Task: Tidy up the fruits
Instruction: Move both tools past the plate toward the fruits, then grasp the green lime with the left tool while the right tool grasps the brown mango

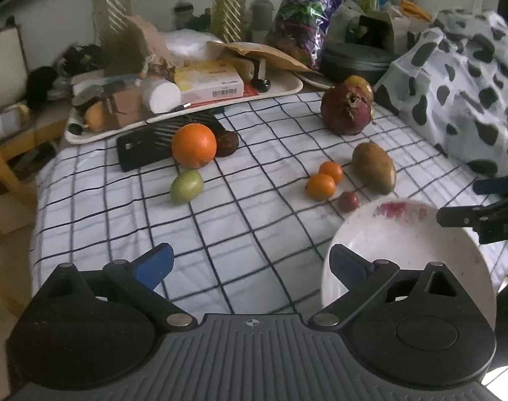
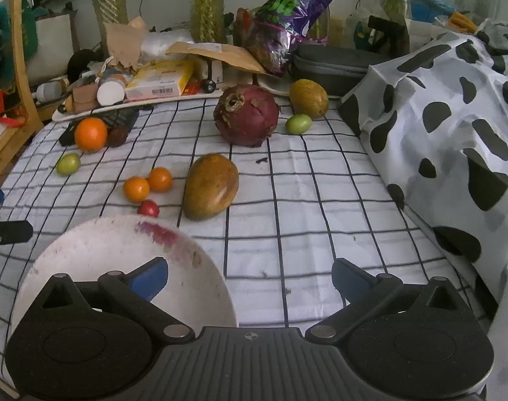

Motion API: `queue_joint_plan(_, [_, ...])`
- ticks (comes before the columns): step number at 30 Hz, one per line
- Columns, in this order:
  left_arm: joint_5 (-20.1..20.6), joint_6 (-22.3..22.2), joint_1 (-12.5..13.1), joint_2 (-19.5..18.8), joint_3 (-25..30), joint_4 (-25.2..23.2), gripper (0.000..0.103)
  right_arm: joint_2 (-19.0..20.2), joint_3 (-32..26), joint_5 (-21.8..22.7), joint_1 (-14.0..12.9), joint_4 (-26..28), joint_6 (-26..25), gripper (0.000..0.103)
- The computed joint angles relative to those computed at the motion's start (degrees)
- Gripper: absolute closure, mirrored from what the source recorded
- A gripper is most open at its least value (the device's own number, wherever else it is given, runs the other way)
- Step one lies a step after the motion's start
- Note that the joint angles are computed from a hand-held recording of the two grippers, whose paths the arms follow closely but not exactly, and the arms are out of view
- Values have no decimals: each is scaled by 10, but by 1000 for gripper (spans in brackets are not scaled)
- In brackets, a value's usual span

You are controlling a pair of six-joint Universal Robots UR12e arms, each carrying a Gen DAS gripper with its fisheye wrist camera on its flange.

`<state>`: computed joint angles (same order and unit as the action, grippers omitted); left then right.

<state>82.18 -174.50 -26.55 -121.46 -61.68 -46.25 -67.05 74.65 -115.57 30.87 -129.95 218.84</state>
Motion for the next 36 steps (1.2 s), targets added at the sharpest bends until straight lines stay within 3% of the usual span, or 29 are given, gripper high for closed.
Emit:
queue_joint_plan(3, [-20,-12,8,-9,7,18,2,3,-4,15,-7,-3,-7,0])
queue_joint_plan(9, [-11,13,13,-36,43,20,4,12,-13,25,-18,-18,-16,0])
queue_joint_plan(10, [-12,20,13,-41,49,21,7,14,-14,24,-20,-21,-18,0])
queue_joint_plan(11, [-14,29,14,-46,56,21,20,16,-16,25,-22,-22,-20,0])
queue_joint_plan(12, [-11,38,15,-51,63,18,25,18,-18,28,-24,-21,-22,0])
queue_joint_plan(16, [5,69,15,-67,83,22,28,28,-30,37,-31,-23,-36,0])
queue_joint_plan(19, [-6,76,19,-80,104,-2,46,36,-41,37,-34,-19,-48,0])
queue_joint_plan(23, [12,105,18,-91,120,-23,49,44,-50,42,-39,-19,-56,0])
queue_joint_plan(26, [23,126,17,-98,130,-35,63,48,-55,47,-42,-20,-64,0])
queue_joint_plan(29, [9,130,20,-104,138,-43,65,51,-59,53,-44,-19,-71,0])
queue_joint_plan(32, [8,134,20,-110,147,-51,74,53,-62,63,-47,-21,-78,0])
queue_joint_plan(36, [11,137,18,-111,148,-51,74,57,-65,77,-49,-25,-90,0])
